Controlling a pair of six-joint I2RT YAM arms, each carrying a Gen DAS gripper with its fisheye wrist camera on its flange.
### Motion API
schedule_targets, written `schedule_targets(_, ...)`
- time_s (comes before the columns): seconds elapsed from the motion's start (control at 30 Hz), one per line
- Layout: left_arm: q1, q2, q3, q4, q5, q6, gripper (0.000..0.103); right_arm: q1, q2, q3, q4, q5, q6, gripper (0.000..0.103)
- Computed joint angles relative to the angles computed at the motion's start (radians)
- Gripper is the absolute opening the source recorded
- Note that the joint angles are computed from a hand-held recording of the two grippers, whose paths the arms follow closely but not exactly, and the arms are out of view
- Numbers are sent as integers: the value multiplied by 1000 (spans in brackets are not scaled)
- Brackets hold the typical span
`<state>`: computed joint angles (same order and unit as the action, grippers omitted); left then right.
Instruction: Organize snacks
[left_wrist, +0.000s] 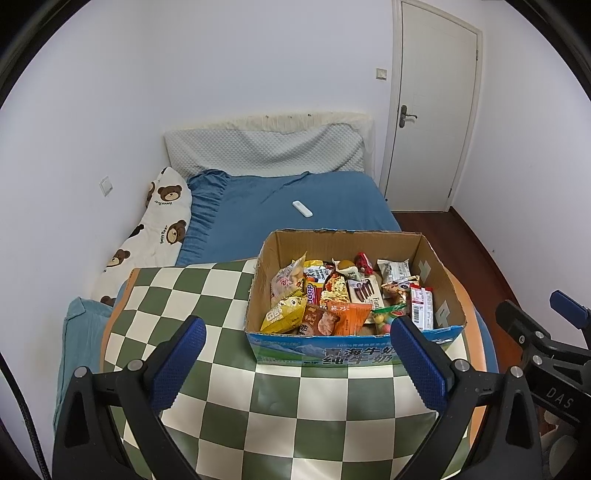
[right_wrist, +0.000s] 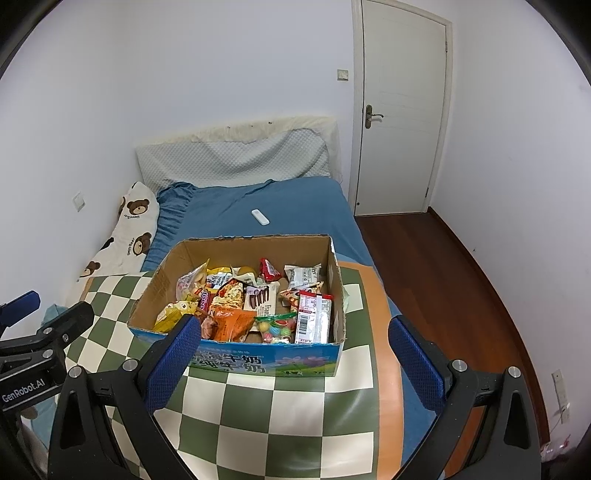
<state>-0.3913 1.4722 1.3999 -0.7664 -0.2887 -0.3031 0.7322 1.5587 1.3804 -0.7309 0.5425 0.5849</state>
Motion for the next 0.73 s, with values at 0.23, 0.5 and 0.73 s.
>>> schedule_targets(0.23,2,-1,-2,2,1,1,102,-2,-1,-3,3,-1,-1,103)
schedule_targets(0.5,-5,-6,-2,-4,-4,-7,102,0,-3,3,-4,0,2,103)
schedule_targets(0.73,-12,-16,-12,6,-14,-9,102,0,-4,1,-4,2,2,103)
